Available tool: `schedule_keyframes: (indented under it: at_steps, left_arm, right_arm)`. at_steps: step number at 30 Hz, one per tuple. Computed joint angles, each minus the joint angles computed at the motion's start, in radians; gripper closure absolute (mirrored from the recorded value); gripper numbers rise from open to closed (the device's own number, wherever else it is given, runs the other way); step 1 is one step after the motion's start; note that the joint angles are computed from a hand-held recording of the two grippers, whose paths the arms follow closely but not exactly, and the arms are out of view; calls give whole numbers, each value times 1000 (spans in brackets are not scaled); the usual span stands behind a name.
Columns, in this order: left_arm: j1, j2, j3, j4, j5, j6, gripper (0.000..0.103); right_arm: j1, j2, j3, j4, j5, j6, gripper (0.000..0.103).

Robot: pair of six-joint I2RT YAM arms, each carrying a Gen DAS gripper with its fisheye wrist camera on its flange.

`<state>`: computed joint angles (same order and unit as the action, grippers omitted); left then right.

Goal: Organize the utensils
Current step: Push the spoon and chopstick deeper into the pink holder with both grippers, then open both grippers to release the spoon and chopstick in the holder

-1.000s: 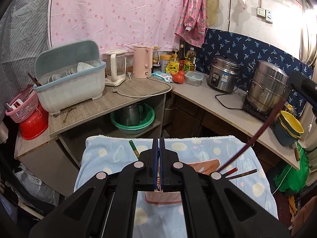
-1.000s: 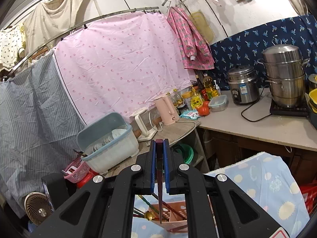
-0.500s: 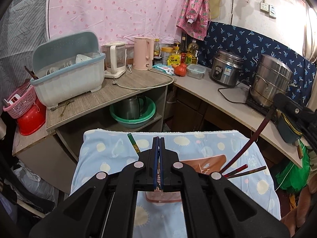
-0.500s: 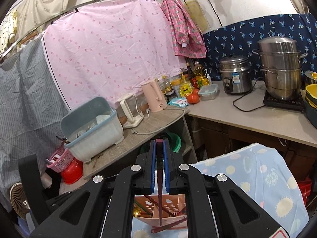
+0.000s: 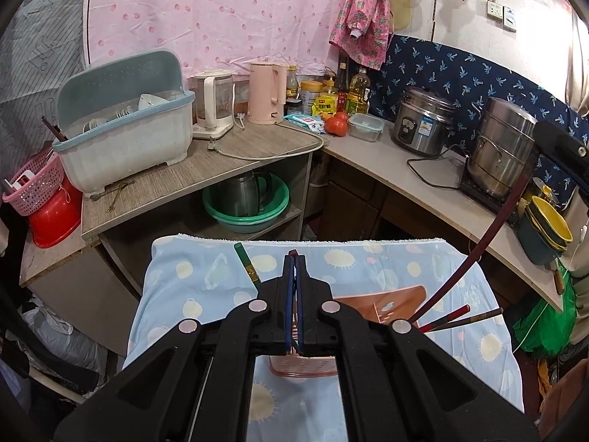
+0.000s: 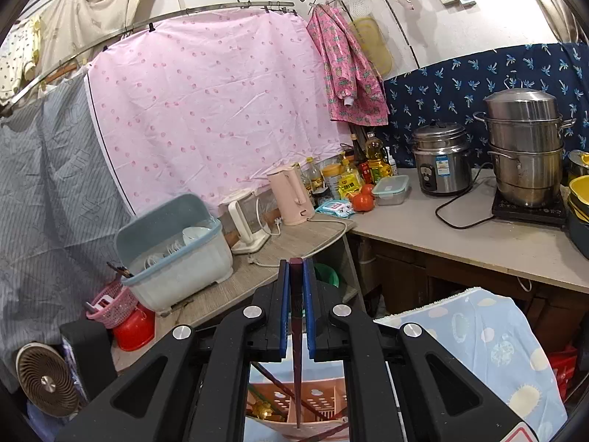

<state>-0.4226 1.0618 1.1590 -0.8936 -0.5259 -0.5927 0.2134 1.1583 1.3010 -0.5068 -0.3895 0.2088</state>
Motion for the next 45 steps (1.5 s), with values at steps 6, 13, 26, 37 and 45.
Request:
schedule_keyframes:
  at_steps: [6, 13, 26, 37, 45]
  left_arm:
    - [17, 13, -7, 15, 13, 5, 102]
    - [25, 17, -12, 25, 20, 11, 102]
    - [27, 36, -5, 33, 22, 10, 102]
    - [31, 50, -18, 44, 37, -4, 102]
    - [-4, 42, -24, 33, -8, -38, 90]
  right_arm:
    - [-16, 29, -27, 22, -12, 16, 95]
    - [-24, 45, 32, 10, -40, 26, 95]
    - [-55, 76, 70, 20, -49, 35, 95]
    - [-15, 60, -95, 55, 20, -15, 94]
    - [-24, 15, -169, 64, 40, -30, 51]
